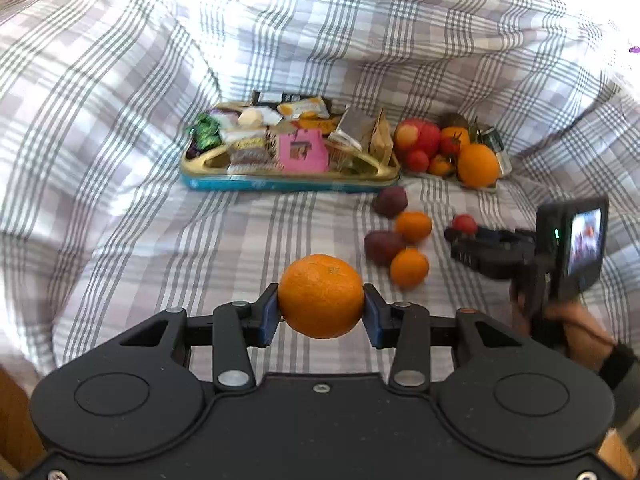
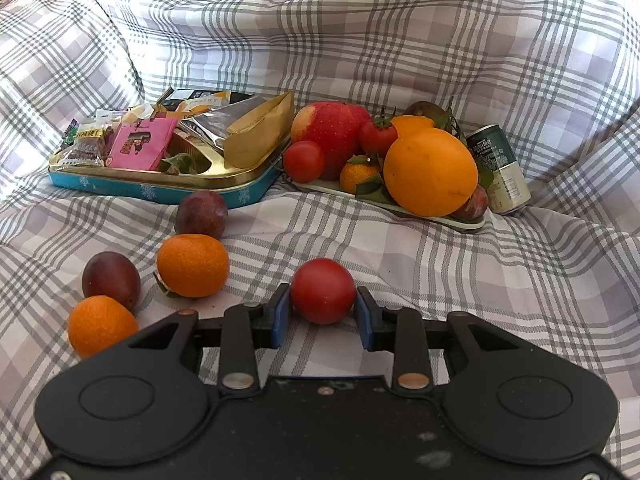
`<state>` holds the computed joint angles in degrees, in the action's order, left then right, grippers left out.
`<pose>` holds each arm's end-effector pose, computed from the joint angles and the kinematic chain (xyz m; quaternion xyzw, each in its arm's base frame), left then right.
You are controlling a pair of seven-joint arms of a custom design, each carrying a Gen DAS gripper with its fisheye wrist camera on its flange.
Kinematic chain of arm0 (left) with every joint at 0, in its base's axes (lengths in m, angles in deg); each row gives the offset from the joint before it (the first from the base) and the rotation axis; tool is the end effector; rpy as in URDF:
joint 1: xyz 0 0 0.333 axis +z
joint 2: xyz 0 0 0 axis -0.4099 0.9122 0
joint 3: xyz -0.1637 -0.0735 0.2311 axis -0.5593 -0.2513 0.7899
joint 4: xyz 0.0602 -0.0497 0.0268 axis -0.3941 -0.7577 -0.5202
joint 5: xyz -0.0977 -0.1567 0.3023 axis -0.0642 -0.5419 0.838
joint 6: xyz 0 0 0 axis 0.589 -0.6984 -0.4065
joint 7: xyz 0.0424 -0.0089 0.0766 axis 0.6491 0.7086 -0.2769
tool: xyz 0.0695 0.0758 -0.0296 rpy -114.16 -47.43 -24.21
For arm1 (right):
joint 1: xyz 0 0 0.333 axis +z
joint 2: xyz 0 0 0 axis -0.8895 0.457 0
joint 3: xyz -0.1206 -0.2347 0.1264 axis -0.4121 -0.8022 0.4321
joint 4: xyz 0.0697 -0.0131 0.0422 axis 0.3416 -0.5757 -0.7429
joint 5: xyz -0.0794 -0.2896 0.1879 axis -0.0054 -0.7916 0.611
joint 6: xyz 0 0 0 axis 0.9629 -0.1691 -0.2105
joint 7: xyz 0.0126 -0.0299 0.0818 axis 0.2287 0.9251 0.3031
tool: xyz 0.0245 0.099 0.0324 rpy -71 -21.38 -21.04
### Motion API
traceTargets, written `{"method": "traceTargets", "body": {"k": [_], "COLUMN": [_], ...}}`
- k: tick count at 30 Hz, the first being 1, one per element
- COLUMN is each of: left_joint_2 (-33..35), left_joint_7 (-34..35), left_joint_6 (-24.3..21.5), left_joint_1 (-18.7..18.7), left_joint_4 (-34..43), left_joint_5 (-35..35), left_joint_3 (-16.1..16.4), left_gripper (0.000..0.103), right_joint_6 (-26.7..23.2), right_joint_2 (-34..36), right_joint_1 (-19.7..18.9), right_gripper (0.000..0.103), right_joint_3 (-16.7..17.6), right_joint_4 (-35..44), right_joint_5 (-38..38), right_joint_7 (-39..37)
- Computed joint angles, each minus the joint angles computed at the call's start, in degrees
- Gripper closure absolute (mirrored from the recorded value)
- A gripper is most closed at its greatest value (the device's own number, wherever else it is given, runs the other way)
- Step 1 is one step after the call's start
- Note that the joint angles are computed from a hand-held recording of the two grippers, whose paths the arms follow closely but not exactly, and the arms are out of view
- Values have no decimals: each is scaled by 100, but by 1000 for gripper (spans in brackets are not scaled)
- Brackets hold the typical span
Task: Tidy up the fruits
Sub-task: 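Carry the mandarin with the left tool while the right tool carries the tomato to the tray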
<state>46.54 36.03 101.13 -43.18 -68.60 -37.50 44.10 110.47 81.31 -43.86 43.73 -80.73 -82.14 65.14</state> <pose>0.5138 -0.3317 0.5384 -0.6121 0.7054 -0.3091 0.1795 0.6197 0.1201 0.4483 -0.6715 0.6269 -0.3058 0.2502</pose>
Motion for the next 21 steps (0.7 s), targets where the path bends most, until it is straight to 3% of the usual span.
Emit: {"method": "traceTargets", "body": {"k": [4,8,14,21], "left_joint_2": [-308,-562,-827,-1247], "left_joint_7": [55,55,170,177], "left_joint_6": [-29,-31,32,263], "left_joint_1": [9,-24,-75,-149], "left_joint_4": [-441,-804,-1173,-1664], "left_joint_5": [-312,-425,-655,-746], "left_joint_3": [-91,-147,-213,-261], "left_gripper": [53,53,53,53], "right_joint_6": [0,-208,-1045,-642], "right_joint_2": [-3,-108,-576,-1967], "right_joint_1": [40,232,-105,-451], "right_gripper": [70,69,69,69], "right_joint_3": [-43,-194,337,792], "right_joint_4": [-4,-39,-181,-1380], "right_joint_5": [-57,-595,-418,-1111], "right_joint_7": [41,317,75,993]}}
